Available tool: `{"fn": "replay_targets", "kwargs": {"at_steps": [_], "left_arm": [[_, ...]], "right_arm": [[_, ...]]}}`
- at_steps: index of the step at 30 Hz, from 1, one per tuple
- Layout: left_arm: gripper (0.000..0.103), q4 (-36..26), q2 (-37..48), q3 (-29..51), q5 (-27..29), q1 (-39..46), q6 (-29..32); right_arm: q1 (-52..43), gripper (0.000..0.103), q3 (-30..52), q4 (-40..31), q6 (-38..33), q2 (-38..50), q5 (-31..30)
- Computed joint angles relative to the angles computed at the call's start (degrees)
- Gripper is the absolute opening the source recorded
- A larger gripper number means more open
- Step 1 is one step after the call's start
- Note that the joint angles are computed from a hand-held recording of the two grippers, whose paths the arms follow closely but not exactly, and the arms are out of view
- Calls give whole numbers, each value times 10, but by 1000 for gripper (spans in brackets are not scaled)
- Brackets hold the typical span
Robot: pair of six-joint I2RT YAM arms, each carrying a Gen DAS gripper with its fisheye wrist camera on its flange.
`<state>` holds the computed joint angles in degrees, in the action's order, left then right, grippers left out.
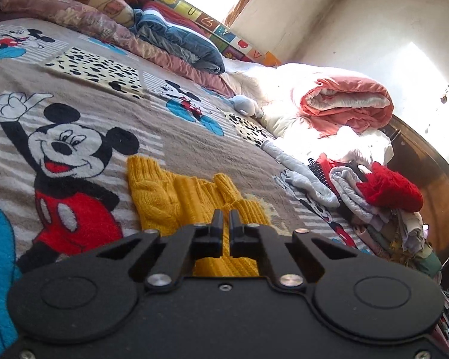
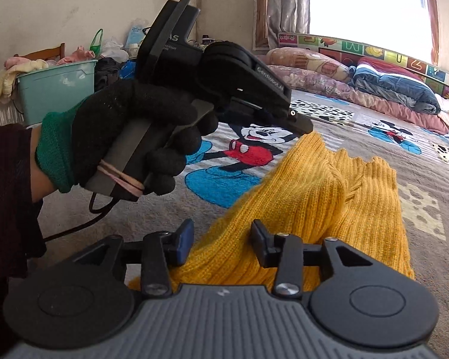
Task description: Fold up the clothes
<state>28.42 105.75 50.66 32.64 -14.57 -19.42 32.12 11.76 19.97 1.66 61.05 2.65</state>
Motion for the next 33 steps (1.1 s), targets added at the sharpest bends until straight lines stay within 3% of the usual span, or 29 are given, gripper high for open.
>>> {"fn": "replay_targets", "kwargs": {"at_steps": [6, 7, 8, 9, 10, 15, 18, 24, 26, 29, 33], "left_arm": [[4, -43, 21, 24, 25, 16, -20], [21, -44, 19, 22, 22, 18, -25], [46, -45, 16, 20, 17, 20, -32], [53, -39, 16, 17, 18, 23, -39], [53, -33, 17, 14, 20, 26, -45], [52, -32, 23, 18, 19, 15, -62], [35, -56, 27, 28, -6, 1, -47], [27, -70, 42, 40, -18, -10, -37], [7, -66, 42, 40, -31, -14, -38], [7, -27, 19, 19, -27, -7, -43], [7, -36, 27, 34, -27, -6, -32]], "right_arm": [[-12, 50, 5, -34, 7, -44, -10], [-18, 50, 6, -44, 8, -59, -14], [-31, 50, 7, -56, 6, -76, -23], [-41, 50, 9, -65, 3, -88, -30], [-53, 50, 12, -70, -5, -96, -37], [-109, 50, 38, -56, -52, -52, -62], [-137, 49, 54, -44, -76, -10, -86], [-151, 49, 57, -31, -99, 13, -107], [-150, 49, 57, -31, -100, 13, -107], [-148, 49, 59, -32, -104, 4, -113], [-139, 49, 65, -34, -126, 20, -113]]}}
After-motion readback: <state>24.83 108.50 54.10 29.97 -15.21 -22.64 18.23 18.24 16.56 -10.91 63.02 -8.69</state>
